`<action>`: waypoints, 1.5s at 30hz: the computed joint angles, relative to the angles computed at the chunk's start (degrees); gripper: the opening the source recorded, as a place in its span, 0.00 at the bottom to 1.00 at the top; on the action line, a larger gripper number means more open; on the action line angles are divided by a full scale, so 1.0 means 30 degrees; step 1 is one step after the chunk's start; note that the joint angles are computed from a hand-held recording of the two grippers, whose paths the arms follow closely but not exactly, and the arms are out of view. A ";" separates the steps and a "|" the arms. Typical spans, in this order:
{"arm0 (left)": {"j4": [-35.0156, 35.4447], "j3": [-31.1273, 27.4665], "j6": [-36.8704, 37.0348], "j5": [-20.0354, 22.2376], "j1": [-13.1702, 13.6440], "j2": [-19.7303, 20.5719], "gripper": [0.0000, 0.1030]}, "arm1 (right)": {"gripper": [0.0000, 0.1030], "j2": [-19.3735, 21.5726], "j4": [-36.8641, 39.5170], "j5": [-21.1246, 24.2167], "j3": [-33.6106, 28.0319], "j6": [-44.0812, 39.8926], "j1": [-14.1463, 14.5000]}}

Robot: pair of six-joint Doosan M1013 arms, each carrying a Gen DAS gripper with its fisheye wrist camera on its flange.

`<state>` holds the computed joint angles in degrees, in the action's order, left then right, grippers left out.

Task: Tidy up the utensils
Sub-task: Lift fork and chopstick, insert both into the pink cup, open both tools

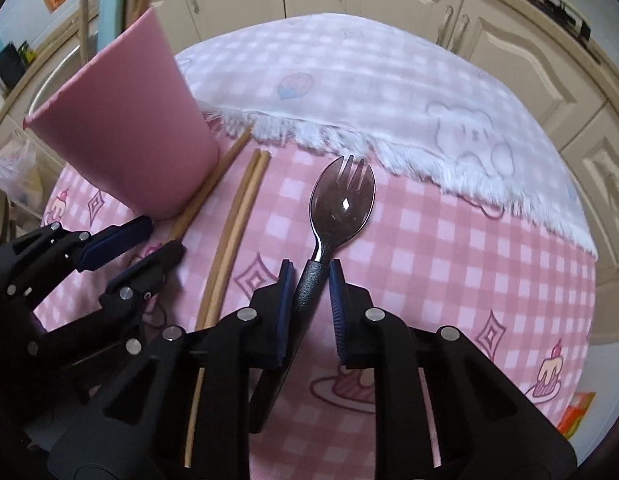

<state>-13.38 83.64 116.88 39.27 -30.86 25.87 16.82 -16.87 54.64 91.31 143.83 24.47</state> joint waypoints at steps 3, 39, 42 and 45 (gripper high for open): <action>-0.0078 -0.0041 0.0014 -0.0001 -0.0097 0.0030 0.19 | 0.18 0.0381 -0.0274 0.0680 -0.0544 -0.0121 0.0032; -2.5534 0.2220 1.9884 -0.0988 0.3181 -0.2967 0.05 | 0.11 -0.3459 -1.8733 -0.9244 0.2794 1.7207 0.1360; -2.7241 0.1540 2.0801 -0.0857 0.3216 -0.2667 0.05 | 0.11 -0.2879 -2.0161 -0.9481 0.1838 1.7885 0.1148; -2.8372 0.0818 2.1282 -0.0739 0.3166 -0.2253 0.05 | 0.11 -0.2467 -2.0928 -0.9636 0.1159 1.8121 0.0990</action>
<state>-98.50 86.10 180.73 37.05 -21.37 19.11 9.42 -79.65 25.73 94.79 198.20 27.45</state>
